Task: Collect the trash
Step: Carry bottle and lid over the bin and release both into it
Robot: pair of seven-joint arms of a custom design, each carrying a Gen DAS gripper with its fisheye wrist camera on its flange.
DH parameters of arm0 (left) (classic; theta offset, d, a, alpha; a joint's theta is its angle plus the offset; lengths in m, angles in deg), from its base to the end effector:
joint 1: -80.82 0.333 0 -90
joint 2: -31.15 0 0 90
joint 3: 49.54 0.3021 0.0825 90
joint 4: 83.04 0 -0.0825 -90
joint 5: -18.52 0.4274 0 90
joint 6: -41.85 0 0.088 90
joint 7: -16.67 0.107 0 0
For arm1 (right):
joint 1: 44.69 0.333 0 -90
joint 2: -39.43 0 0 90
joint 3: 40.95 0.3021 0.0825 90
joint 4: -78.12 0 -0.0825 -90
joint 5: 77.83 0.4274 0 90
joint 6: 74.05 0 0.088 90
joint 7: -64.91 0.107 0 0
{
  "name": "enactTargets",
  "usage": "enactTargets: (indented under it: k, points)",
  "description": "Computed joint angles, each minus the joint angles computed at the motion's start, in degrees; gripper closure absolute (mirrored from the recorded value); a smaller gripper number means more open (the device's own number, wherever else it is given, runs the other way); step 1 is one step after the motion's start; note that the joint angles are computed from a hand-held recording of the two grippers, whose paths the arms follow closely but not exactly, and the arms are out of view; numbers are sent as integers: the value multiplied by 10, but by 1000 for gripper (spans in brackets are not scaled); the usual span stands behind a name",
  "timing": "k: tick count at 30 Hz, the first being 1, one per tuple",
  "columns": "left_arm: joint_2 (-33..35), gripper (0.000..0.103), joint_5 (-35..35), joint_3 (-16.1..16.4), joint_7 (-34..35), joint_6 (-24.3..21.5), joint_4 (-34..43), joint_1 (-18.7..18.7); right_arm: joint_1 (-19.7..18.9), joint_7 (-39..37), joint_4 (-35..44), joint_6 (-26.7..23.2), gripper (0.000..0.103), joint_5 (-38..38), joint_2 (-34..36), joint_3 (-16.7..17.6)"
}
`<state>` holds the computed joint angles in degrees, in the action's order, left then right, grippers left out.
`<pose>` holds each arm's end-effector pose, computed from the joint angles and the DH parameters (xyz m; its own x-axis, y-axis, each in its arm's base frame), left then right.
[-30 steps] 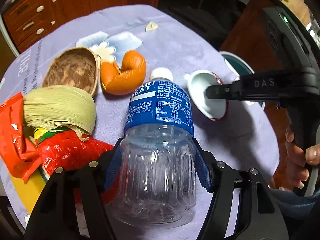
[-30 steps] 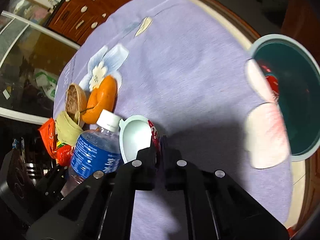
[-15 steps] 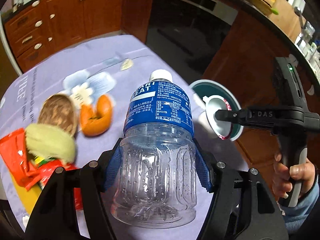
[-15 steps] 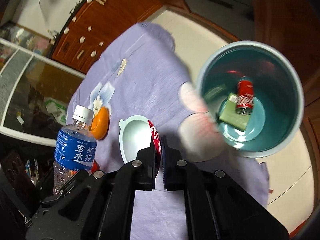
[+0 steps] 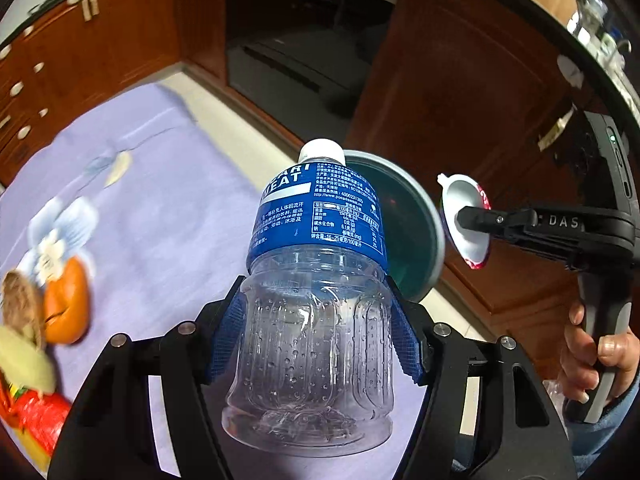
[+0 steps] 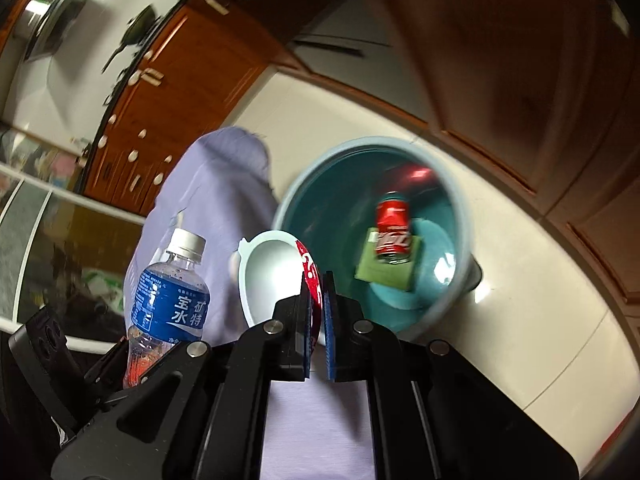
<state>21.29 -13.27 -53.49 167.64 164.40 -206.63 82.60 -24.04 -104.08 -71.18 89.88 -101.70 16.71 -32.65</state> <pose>0.5587 -0.0447 0.4614 -0.7566 -0.6348 0.1571 -0.6264 0.6345 -0.4528 0.4135 0.2534 0.4164 -0.5735 -0.5811 -0.5774 -0.5382 0.7986 -0.2692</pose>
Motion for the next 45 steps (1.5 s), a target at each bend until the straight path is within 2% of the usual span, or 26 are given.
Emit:
enactTargets:
  k: [7, 12, 16, 26, 28, 32, 34, 35, 37, 38, 40, 41, 42, 45]
  points:
    - [29, 36, 21, -29, -31, 14, 7, -31, 1, -15, -59, -1, 98, 27, -46, -26]
    - [66, 36, 45, -39, -60, 21, 26, -46, 3, -30, -76, -1, 98, 46, -53, -38]
    - [77, 31, 54, -42, -71, 34, 31, -54, 4, -47, -80, 4, 98, 59, -49, -46]
    - [85, 24, 54, -31, -83, 31, 44, -43, 11, -89, -47, 17, 98, 87, 0, -54]
    - [80, 16, 51, -29, -81, 36, 39, -40, 16, -99, -39, 22, 98, 97, 15, -58]
    - [63, 9, 36, -22, -71, 37, 27, -31, 30, -128, -19, 21, 97, 124, 41, -67]
    - [62, 7, 31, -20, -70, 36, 28, -27, 35, -141, -7, 16, 93, 137, 53, -67]
    - [59, 7, 29, -19, -68, 36, 26, -25, 34, -143, -6, 17, 87, 140, 55, -65]
    - [61, 5, 30, -16, -68, 32, 28, -21, 25, -140, 4, 6, 67, 134, 60, -54]
    - [61, 5, 30, -16, -70, 31, 29, -20, 17, -129, 8, -3, 50, 124, 60, -44]
    - [65, 5, 28, -15, -72, 29, 33, -17, 2, -107, 17, -23, 46, 98, 57, -27]
    - [63, 5, 28, -14, -72, 23, 34, -15, 2, -105, 19, -30, 42, 94, 56, -26]
    - [59, 5, 26, -13, -72, 19, 31, -14, 5, -104, 21, -31, 34, 95, 56, -27]
    - [58, 5, 20, -11, -68, 16, 33, -10, 5, -91, 25, -39, 25, 91, 55, -24]
